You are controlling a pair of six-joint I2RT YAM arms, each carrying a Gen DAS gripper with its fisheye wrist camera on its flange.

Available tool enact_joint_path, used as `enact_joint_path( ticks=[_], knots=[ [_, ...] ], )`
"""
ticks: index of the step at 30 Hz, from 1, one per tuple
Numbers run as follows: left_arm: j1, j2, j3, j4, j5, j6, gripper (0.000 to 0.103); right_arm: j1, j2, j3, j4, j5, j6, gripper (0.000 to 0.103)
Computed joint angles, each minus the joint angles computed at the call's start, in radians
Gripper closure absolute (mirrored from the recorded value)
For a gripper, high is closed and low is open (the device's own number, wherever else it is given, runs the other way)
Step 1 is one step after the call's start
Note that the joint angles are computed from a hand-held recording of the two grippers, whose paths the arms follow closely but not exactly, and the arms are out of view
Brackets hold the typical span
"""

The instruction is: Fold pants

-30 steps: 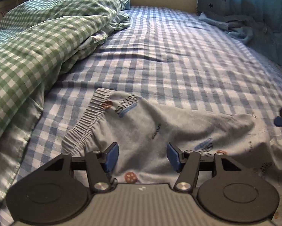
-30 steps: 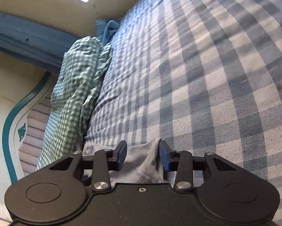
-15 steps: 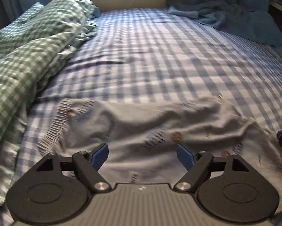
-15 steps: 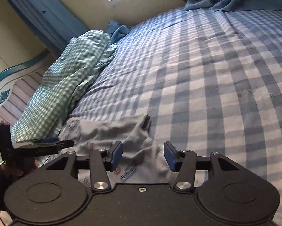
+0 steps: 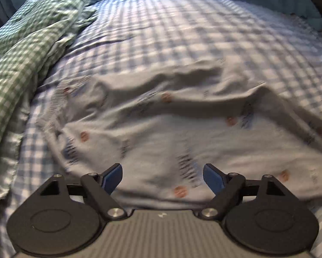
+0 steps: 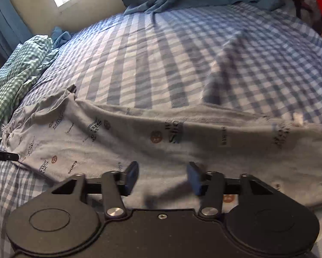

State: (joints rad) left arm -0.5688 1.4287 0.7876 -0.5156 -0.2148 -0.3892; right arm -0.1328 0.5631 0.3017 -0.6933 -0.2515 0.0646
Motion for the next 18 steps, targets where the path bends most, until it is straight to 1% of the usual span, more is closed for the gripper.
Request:
enact_joint_path(
  ticks=[1, 2, 4, 5, 6, 7, 8, 9, 10, 11, 13, 14, 15, 16, 17, 18],
  knots=[
    [-0.054, 0.044, 0.039, 0.031, 0.013, -0.032, 0.013, -0.073, 0.024, -0.007, 0.026, -0.069, -0.049, 0.025],
    [-0.105, 0.103, 0.085, 0.061, 0.023, -0.054, 0.012, -0.121, 0.079, -0.011, 0.066, -0.105, -0.078, 0.025],
    [-0.205, 0.256, 0.211, 0.09, 0.037, -0.082, 0.011, -0.224, 0.206, -0.019, 0.16, -0.144, -0.16, 0.025],
    [-0.238, 0.335, 0.279, 0.092, 0.046, -0.072, 0.011, -0.274, 0.281, -0.024, 0.231, -0.144, -0.194, 0.025],
    [-0.269, 0.421, 0.364, 0.064, 0.04, -0.058, 0.011, -0.339, 0.358, -0.019, 0.279, -0.152, -0.242, 0.026],
    [-0.297, 0.505, 0.46, -0.003, 0.016, -0.054, 0.011, -0.435, 0.432, 0.0, 0.306, -0.178, -0.317, 0.027],
    [-0.316, 0.582, 0.555, -0.089, -0.008, -0.06, 0.011, -0.527, 0.477, 0.02, 0.315, -0.209, -0.387, 0.029],
    [-0.329, 0.615, 0.599, -0.133, -0.034, -0.075, 0.007, -0.6, 0.501, 0.046, 0.312, -0.205, -0.439, 0.028],
    [-0.338, 0.61, 0.607, -0.146, -0.05, -0.087, 0.009, -0.657, 0.514, 0.072, 0.311, -0.174, -0.479, 0.026],
    [-0.343, 0.594, 0.606, -0.156, -0.043, -0.084, 0.011, -0.716, 0.523, 0.099, 0.299, -0.166, -0.518, 0.024],
    [-0.351, 0.538, 0.576, -0.145, -0.028, -0.078, 0.011, -0.852, 0.558, 0.171, 0.233, -0.254, -0.632, 0.023],
    [-0.358, 0.507, 0.557, -0.125, -0.03, -0.08, 0.011, -0.879, 0.565, 0.194, 0.206, -0.28, -0.673, 0.023],
    [-0.358, 0.481, 0.54, -0.093, -0.022, -0.069, 0.011, -0.888, 0.577, 0.215, 0.183, -0.306, -0.721, 0.022],
    [-0.354, 0.463, 0.53, -0.048, -0.004, -0.048, 0.013, -0.875, 0.596, 0.231, 0.167, -0.335, -0.757, 0.022],
    [-0.353, 0.469, 0.541, -0.01, 0.01, -0.031, 0.015, -0.844, 0.609, 0.241, 0.153, -0.356, -0.772, 0.023],
    [-0.349, 0.477, 0.557, 0.013, 0.026, 0.0, 0.019, -0.8, 0.634, 0.25, 0.152, -0.374, -0.777, 0.026]
  ],
)
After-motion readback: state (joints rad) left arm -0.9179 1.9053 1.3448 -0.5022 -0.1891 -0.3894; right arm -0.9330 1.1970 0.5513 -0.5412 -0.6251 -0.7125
